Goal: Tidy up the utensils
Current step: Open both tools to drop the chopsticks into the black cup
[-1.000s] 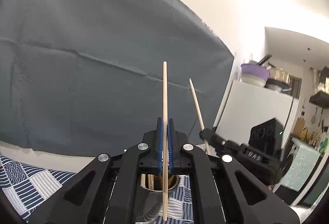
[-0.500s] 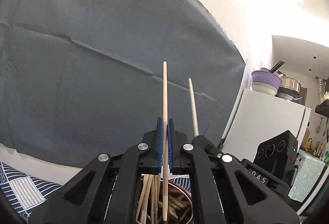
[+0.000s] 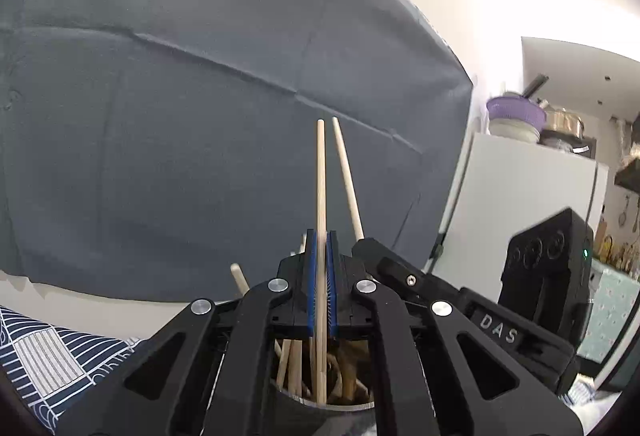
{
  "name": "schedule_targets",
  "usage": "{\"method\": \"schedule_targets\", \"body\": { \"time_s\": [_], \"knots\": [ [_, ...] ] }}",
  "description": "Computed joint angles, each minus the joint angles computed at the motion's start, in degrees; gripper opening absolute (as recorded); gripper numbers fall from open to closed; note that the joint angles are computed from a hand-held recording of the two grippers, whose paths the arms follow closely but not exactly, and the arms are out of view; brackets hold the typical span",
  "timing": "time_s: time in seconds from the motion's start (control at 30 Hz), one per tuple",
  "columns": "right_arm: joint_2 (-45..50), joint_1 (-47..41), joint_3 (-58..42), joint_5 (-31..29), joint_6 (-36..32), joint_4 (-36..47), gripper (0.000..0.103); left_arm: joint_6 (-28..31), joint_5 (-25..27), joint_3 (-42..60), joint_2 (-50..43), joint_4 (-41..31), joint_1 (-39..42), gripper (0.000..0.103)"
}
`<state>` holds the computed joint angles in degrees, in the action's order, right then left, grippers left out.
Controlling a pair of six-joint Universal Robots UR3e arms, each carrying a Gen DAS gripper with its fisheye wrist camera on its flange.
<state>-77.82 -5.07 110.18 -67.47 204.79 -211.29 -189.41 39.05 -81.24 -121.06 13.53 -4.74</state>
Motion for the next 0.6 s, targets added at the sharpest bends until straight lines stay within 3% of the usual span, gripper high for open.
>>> {"method": "schedule_targets", "body": {
  "time_s": [0.2,0.27,0.3,0.33,0.4,0.47,0.5,0.6],
  "knots": [
    [-7.70,0.19,6.04,-2.39,-6.04,5.14,0.009,1.39,-2.09,-6.91,3.92,3.45,2.31,0.005],
    [-11.04,-0.48,7.44,-2.17,-6.76,8.08,0.009,3.27,-3.20,-8.82,6.23,1.09,3.32,0.011],
    [-13.25,-1.23,8.38,-1.76,-7.49,9.94,0.012,3.84,-3.22,-9.58,7.16,0.76,3.53,0.024],
    [-15.97,-1.85,9.49,-1.88,-8.33,12.06,0.029,4.21,-3.28,-11.09,8.50,1.11,4.09,0.040],
    [-20.24,-2.00,11.20,-3.69,-8.65,15.39,0.055,3.38,-4.36,-15.43,11.93,3.27,6.18,0.063],
    [-25.49,-4.14,13.85,-1.34,-9.05,18.98,0.055,2.86,-6.88,-19.40,15.51,4.11,8.75,0.073],
    [-27.72,-4.33,14.42,-1.43,-9.24,21.65,0.058,3.01,-8.15,-21.35,17.45,3.50,9.93,0.083],
    [-39.57,-10.62,18.90,5.78,-11.74,32.88,0.074,8.64,-11.72,-28.26,25.46,-2.68,13.54,0.093]
  ]
}}
